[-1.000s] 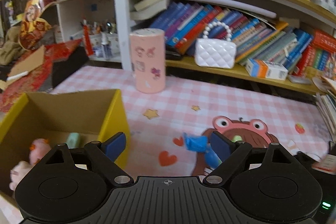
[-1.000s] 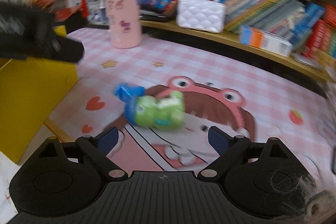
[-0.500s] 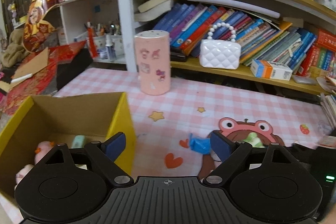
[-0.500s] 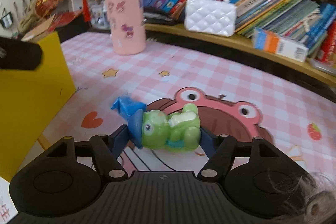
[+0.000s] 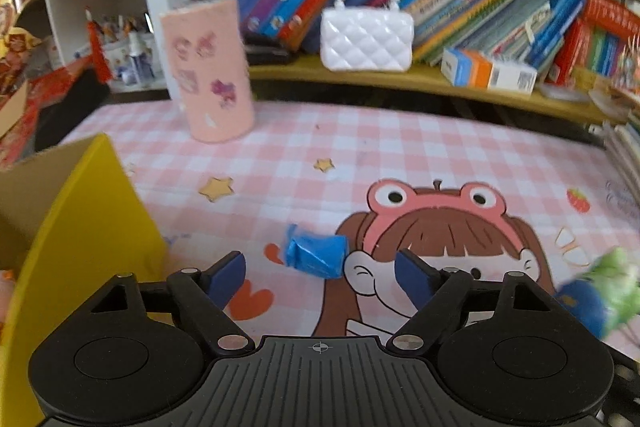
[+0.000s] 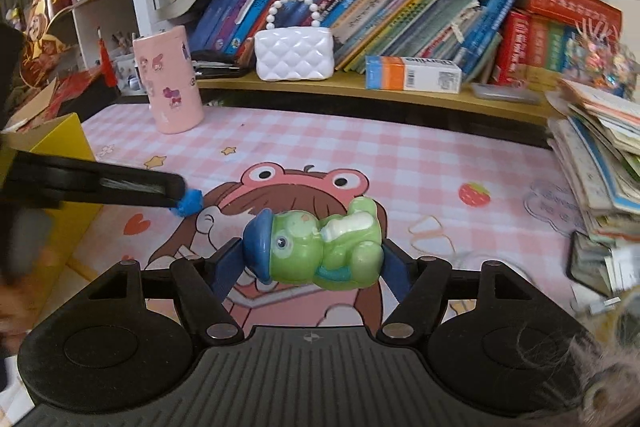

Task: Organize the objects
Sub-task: 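Grasp the blue cap piece with the left tool while the right tool grasps the green figure, then carry the blue piece and green figure with both tools into the yellow box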

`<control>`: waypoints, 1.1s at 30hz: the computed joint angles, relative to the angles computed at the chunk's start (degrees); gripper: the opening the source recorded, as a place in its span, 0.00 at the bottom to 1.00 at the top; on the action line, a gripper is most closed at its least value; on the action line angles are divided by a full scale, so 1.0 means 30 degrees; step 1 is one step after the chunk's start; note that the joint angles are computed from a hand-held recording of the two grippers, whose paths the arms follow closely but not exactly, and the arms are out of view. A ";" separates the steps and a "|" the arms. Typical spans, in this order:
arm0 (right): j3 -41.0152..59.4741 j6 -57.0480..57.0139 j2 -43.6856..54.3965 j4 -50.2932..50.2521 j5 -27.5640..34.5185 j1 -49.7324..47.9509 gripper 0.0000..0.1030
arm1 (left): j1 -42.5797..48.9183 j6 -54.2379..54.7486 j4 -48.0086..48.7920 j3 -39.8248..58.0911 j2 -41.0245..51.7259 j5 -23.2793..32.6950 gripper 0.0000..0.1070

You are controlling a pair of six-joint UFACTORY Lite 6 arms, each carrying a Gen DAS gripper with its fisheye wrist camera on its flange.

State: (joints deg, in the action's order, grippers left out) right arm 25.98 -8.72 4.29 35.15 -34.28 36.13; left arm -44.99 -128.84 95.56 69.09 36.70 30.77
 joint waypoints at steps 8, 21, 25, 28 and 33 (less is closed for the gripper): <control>-0.1269 -0.2023 -0.1892 0.3796 0.0330 0.1145 0.67 | 0.1463 0.0470 0.0098 0.2802 0.2875 -0.0853 0.60; -0.2912 -0.6761 -0.5108 1.4275 -0.2390 0.6208 0.67 | 0.1478 -0.4530 0.4758 -0.1392 -0.0535 -0.1375 0.36; -0.2835 -0.7227 -0.4931 1.7283 -0.3496 0.8611 0.67 | 0.0720 -0.7208 0.7146 -0.4604 -0.3715 -0.1362 0.36; -0.2471 -0.7450 -0.4596 1.9466 -0.4451 1.0535 0.67 | 0.0086 -0.8535 0.8332 -0.7100 -0.6138 -0.1218 0.36; -0.1302 -0.7676 -0.3552 2.2860 -0.6175 1.3716 0.67 | -0.1036 -0.9636 0.8942 -1.1349 -1.0484 -0.1181 0.36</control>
State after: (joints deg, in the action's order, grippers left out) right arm 22.08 -31.75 -6.37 103.73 -52.80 77.28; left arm -48.10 -157.75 122.38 35.04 5.24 27.23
